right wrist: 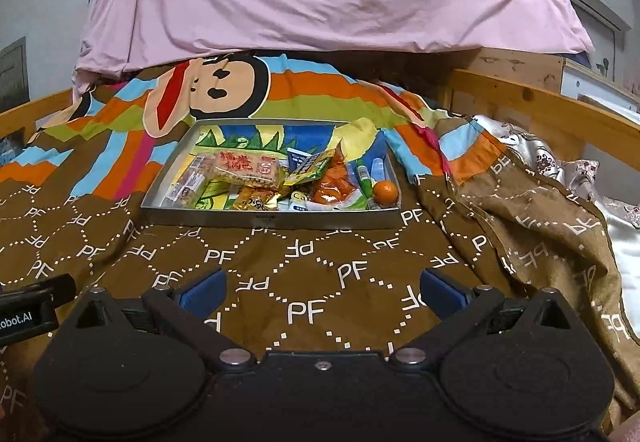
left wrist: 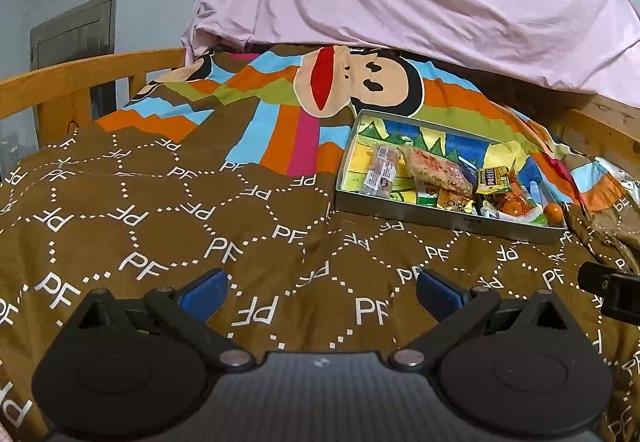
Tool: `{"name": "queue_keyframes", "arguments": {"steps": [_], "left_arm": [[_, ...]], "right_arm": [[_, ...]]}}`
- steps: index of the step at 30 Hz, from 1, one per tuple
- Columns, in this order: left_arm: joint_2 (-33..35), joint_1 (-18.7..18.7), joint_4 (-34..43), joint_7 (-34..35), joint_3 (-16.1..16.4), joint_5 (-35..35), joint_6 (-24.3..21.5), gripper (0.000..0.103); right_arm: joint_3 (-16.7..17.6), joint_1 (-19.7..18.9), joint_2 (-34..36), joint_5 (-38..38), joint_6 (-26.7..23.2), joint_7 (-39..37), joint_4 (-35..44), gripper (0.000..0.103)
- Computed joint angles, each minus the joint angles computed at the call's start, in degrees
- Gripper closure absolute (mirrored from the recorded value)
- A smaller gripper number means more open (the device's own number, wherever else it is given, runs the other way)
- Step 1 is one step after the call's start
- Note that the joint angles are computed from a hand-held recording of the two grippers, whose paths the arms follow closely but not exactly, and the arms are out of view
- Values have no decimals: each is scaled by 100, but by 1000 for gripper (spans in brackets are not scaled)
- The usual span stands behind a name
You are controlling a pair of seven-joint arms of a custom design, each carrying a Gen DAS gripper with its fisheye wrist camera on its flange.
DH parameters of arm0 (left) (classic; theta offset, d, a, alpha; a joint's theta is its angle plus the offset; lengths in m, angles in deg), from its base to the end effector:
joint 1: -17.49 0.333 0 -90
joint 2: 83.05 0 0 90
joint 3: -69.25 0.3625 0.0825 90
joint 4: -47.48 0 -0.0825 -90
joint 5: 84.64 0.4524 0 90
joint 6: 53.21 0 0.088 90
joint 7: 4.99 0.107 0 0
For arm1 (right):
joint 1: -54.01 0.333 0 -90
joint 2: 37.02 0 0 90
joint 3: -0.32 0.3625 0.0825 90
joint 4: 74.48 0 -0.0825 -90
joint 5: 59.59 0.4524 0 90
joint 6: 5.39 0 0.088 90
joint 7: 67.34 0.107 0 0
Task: Organize snacks
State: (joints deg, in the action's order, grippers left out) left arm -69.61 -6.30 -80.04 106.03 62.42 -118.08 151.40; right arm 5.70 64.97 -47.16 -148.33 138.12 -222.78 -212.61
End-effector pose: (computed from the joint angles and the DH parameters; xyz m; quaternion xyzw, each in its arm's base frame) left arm 0.5807 -0.2599 0.3845 -0.5442 0.6707 -0.4134 0.2881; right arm 0.5102 0.1574 0.4053 -0.4496 0.7388 -0.4305 0.2584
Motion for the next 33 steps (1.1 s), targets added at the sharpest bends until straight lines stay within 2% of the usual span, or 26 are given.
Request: {"name": "queue_keyframes", "arguments": {"steps": [33], "left_arm": [[-13, -77, -4, 271, 37, -77, -54, 0]], "right_arm": [[-26, -62, 52, 287, 132, -224, 23, 1]]}}
